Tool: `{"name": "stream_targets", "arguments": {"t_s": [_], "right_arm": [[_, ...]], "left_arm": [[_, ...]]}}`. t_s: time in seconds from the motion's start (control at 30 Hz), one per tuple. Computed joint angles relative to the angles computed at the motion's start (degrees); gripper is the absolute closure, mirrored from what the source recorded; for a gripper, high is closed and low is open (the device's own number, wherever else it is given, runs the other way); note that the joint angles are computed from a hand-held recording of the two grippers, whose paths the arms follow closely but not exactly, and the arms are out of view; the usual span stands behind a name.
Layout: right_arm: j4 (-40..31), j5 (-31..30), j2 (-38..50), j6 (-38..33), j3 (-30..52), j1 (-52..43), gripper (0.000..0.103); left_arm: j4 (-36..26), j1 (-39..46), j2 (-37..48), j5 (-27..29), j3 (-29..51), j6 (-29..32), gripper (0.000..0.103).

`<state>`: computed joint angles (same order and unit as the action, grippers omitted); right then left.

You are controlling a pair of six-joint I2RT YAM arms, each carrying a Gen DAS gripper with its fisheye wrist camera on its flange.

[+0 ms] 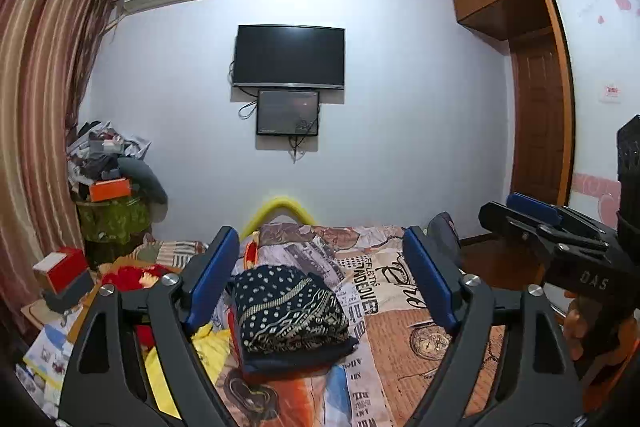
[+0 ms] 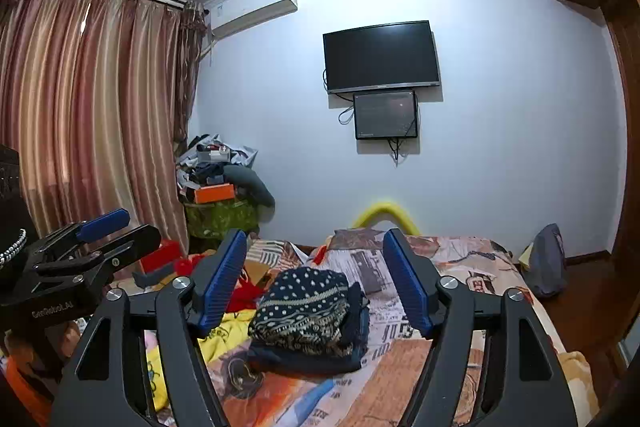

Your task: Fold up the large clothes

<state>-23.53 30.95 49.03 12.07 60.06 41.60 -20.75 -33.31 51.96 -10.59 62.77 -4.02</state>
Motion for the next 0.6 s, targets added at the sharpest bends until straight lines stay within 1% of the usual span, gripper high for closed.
{"name": "stream_targets", "arguments": {"t_s": [0.07, 0.1, 0.13, 0.2, 0.27, 0.33, 0.47, 0.6], "right_arm": [[-0.1, 1.6, -0.1, 0.2, -0.2, 1.3, 0.020], [0.2, 2.9, -0.2, -0.1, -0.5, 2.0, 0.012], [0.5, 4.5, -0.2, -0.4, -0.9, 2.9, 0.005], [1.1, 8.1, 0.0, -1.4, -1.2, 4.6, 0.000], [1.5, 9.4, 0.4, -1.7, -1.2, 4.8, 0.000], [1.1, 9.4, 0.5, -1.4, -1.3, 4.5, 0.000], [-0.8, 9.0, -0.4, 0.2, -1.9, 4.1, 0.000], [-2.0, 8.7, -1.9, 1.9, -3.3, 3.9, 0.000]], "left_arm": [[-0.5, -1.8, -0.9, -2.4, -1.0, -0.9, 0.007], [-0.2, -2.3, -1.2, -2.8, -1.7, -0.9, 0.005], [0.0, -3.2, -1.4, -4.0, -2.3, -0.8, 0.005], [-0.1, -4.7, -1.8, -6.8, -3.2, -0.5, 0.002], [0.0, -5.6, -1.5, -9.4, -3.7, -0.4, 0.000], [0.0, -5.7, -1.3, -9.8, -4.2, -0.8, 0.000], [-0.3, -3.2, -0.9, -7.1, -4.9, -2.5, 0.000], [-0.6, -1.5, -0.7, -5.9, -5.1, -3.4, 0.000]]}}
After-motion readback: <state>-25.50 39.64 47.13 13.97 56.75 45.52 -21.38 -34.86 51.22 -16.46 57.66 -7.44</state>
